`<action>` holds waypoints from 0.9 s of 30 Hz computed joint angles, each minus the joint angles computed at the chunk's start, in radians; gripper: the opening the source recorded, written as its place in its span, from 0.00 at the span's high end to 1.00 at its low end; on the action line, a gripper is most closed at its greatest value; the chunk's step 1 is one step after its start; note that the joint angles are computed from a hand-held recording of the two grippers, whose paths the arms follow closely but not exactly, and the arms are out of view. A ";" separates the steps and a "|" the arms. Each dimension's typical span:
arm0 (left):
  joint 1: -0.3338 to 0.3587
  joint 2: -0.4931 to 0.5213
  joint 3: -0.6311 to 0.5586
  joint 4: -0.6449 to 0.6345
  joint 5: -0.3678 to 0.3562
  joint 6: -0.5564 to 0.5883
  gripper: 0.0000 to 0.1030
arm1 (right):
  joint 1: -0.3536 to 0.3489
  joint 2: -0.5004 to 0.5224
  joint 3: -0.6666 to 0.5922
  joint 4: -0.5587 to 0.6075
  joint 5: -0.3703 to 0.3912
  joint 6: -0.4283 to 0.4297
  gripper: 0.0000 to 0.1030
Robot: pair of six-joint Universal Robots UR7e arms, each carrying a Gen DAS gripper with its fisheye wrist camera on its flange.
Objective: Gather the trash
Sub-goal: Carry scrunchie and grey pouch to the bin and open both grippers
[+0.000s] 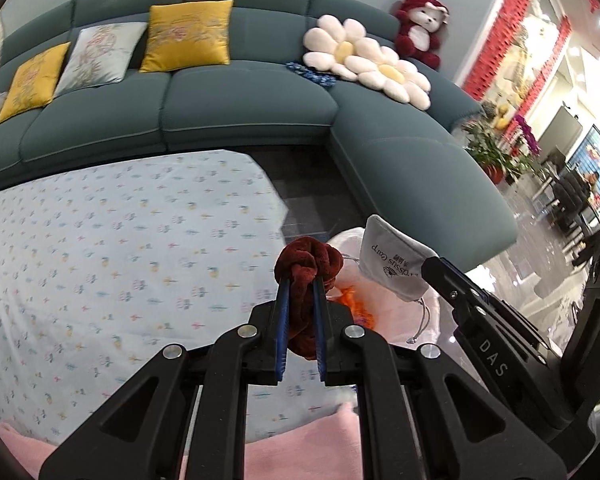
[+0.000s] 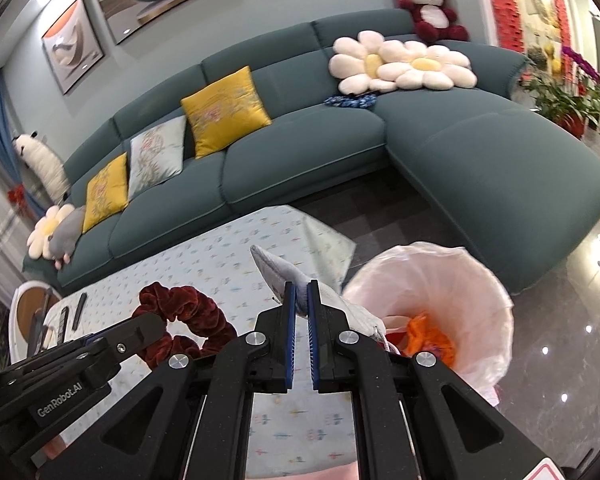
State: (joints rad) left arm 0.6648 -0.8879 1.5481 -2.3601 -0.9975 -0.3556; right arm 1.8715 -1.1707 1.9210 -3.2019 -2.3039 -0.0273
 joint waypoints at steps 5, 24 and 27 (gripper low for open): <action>-0.014 0.050 -0.036 -0.001 -0.031 0.009 0.90 | -0.031 -0.050 0.032 -0.017 -0.011 -0.006 0.94; -0.020 0.194 -0.138 0.029 -0.106 0.019 0.88 | -0.154 -0.123 0.099 -0.038 0.021 -0.010 0.94; -0.015 0.205 -0.150 0.025 -0.118 0.021 0.88 | -0.161 -0.120 0.097 -0.037 0.024 -0.008 0.94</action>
